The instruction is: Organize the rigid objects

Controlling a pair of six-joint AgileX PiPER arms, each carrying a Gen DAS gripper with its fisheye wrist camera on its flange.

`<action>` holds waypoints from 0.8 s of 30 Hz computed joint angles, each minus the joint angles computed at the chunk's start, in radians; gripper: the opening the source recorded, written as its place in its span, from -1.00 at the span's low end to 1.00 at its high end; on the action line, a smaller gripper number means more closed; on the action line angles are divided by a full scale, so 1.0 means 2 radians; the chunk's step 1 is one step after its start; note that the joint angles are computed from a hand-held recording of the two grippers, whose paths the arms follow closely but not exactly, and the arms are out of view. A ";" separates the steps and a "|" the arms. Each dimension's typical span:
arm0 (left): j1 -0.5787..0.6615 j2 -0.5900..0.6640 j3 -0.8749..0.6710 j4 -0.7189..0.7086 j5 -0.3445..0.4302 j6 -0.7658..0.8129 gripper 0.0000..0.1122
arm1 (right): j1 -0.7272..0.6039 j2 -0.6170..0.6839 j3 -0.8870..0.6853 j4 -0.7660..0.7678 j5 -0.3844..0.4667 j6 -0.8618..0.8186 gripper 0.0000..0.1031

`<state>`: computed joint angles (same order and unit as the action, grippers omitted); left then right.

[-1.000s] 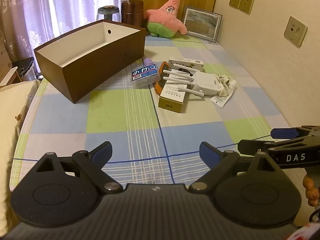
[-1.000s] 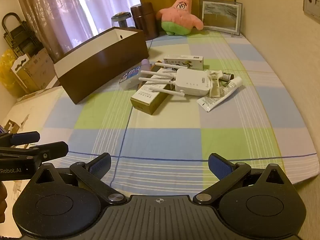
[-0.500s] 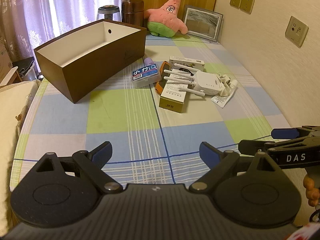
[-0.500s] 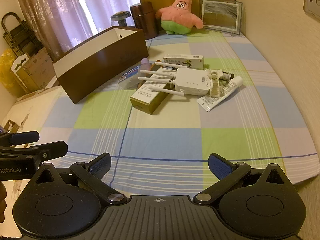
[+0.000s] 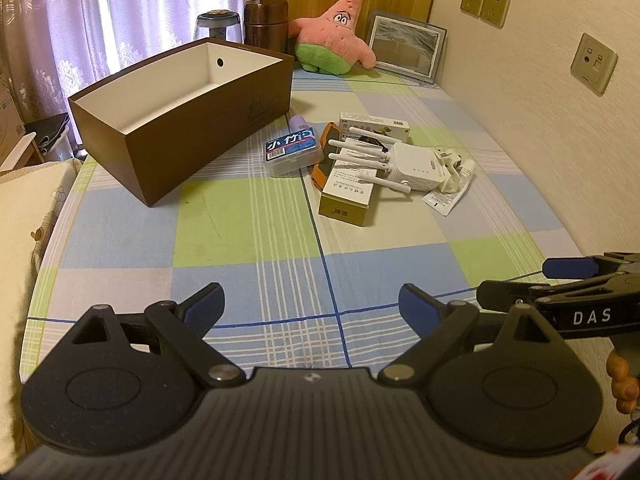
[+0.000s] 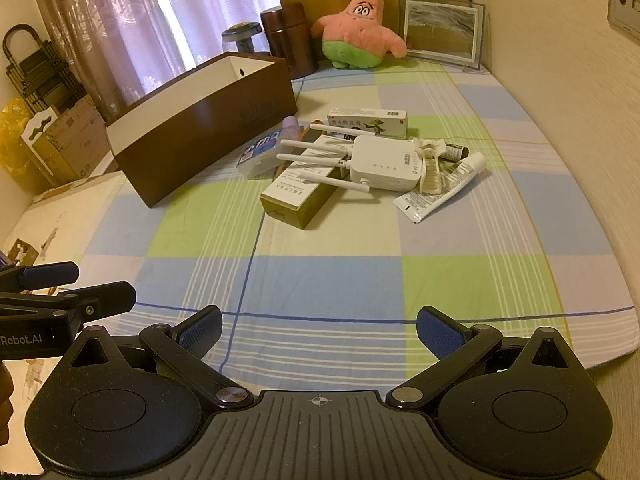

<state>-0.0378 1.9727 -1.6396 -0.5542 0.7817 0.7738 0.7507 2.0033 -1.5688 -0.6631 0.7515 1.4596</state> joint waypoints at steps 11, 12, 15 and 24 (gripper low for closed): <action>0.000 0.000 -0.001 0.000 0.001 0.000 0.64 | -0.001 0.003 -0.005 0.002 0.001 -0.002 0.96; 0.000 0.001 -0.001 0.000 0.001 0.000 0.64 | -0.001 0.004 -0.006 0.002 0.001 -0.003 0.96; 0.000 0.001 -0.001 0.000 0.000 0.001 0.65 | -0.001 0.005 -0.007 0.003 0.001 -0.004 0.96; 0.001 0.003 -0.002 -0.001 0.001 0.001 0.65 | -0.004 0.007 -0.009 0.005 0.000 -0.007 0.96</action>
<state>-0.0357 1.9778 -1.6441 -0.5565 0.7845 0.7761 0.7436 2.0166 -1.5865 -0.6531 0.7520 1.4454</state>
